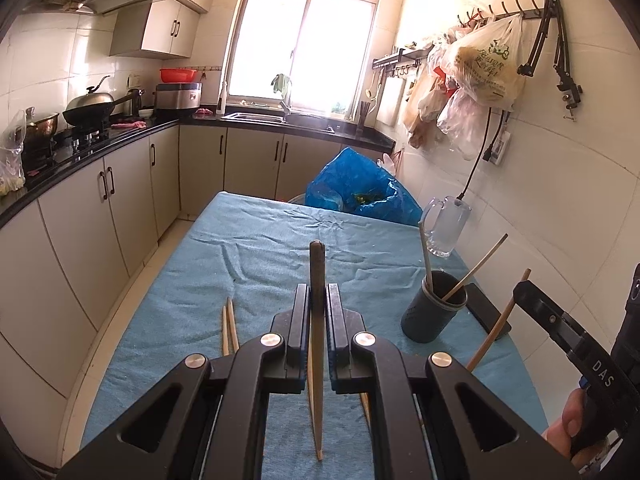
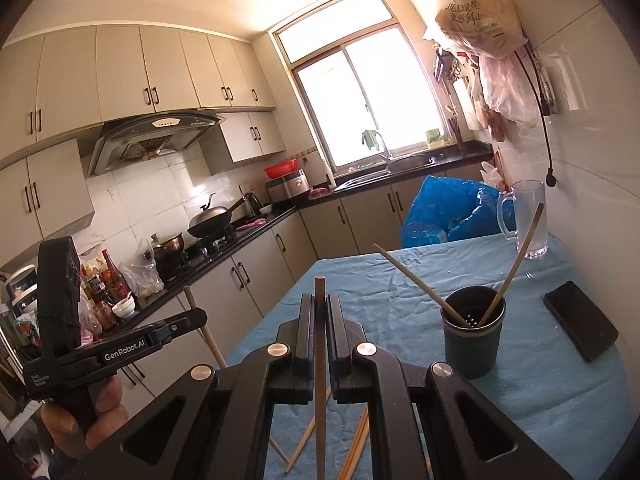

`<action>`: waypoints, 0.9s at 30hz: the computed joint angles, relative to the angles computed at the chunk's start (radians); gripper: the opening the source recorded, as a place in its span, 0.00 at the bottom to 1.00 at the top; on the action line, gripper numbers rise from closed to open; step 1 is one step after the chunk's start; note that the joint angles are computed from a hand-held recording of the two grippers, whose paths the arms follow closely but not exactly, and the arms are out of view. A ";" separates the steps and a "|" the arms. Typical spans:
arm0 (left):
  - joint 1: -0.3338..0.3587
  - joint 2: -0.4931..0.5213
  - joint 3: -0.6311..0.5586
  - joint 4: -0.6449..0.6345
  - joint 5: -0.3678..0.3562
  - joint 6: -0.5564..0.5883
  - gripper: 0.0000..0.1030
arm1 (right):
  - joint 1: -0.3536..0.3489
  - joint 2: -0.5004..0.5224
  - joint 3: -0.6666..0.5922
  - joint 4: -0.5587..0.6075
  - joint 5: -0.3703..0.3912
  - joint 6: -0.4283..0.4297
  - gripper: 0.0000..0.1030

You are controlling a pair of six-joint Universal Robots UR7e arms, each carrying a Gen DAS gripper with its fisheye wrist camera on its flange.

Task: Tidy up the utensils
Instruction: 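Carry the chopsticks to the black holder and drop them in with both tools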

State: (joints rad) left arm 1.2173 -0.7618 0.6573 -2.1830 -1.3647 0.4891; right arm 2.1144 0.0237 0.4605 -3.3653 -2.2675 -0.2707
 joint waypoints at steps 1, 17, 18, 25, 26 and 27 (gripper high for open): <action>0.000 -0.001 0.000 0.001 -0.003 0.001 0.07 | 0.001 0.002 -0.003 -0.003 -0.003 -0.001 0.06; -0.016 -0.017 0.045 0.009 -0.019 0.014 0.07 | 0.002 -0.086 0.156 -0.183 -0.043 -0.024 0.06; -0.018 -0.019 0.051 0.008 -0.020 0.016 0.07 | 0.002 -0.099 0.179 -0.205 -0.046 -0.024 0.06; -0.046 -0.002 0.039 0.050 -0.036 0.028 0.07 | 0.004 -0.151 0.261 -0.319 -0.071 -0.050 0.06; -0.051 0.002 0.035 0.055 -0.039 0.030 0.07 | 0.004 -0.160 0.275 -0.339 -0.074 -0.056 0.06; -0.056 0.007 0.030 0.061 -0.041 0.032 0.07 | 0.005 -0.165 0.281 -0.353 -0.079 -0.061 0.06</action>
